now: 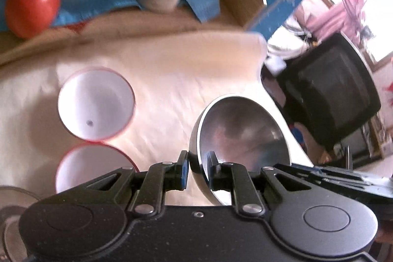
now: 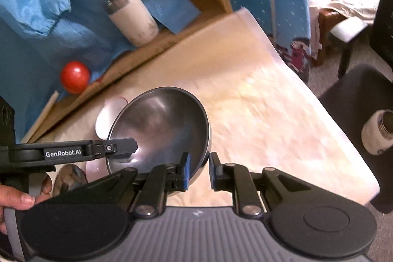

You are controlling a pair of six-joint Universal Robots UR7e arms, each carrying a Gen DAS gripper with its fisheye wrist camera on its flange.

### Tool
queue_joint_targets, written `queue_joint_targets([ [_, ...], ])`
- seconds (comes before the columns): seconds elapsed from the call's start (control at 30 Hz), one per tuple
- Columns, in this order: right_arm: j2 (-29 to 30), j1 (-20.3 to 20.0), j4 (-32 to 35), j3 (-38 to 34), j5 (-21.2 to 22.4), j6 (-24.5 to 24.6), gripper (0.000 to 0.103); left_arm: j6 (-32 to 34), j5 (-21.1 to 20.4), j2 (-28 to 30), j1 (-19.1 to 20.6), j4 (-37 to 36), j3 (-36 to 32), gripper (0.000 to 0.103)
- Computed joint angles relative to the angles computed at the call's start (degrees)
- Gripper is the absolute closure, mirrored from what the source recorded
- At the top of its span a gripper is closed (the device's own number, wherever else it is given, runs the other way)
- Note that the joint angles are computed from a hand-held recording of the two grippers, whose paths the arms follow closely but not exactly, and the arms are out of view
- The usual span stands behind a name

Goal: Organize plates and bowls
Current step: 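Lift the steel bowl with both tools, set it beside the plate stack, open both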

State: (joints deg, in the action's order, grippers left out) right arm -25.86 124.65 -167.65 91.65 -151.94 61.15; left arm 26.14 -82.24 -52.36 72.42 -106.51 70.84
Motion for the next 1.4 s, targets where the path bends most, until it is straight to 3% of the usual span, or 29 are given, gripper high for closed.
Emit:
queue_joint_targets([
  [0.37,-0.56,0.05,-0.51,2.28,4.24,-0.62,0.085,1.38,4.93,-1.63,-0.11,3.53,2.65,0.087],
  [0.77,-0.37,-1.68,1.19,0.70,12.55,-4.72,0.085,-0.62,9.38,-2.82,0.86,8.14,2.17,0.084],
  [1.17,0.09,-2.81,2.20,-1.15,15.90,-7.43,0.077,-0.52,9.34,-1.25,1.67,12.98,-1.74,0.080],
  [1.27,0.13,-2.86,1.63,-1.11,15.65,-7.42,0.072,-0.39,9.38,-1.09,1.86,13.63,-2.71,0.069],
  [1.37,0.15,-2.70,3.18,-1.76,14.59,-6.81,0.048,-0.28,9.90,-1.09,1.84,14.17,-3.40,0.052],
  [1.4,0.11,-2.65,3.76,-1.94,14.25,-6.68,0.045,0.01,9.94,-1.14,1.78,14.51,-3.59,0.047],
])
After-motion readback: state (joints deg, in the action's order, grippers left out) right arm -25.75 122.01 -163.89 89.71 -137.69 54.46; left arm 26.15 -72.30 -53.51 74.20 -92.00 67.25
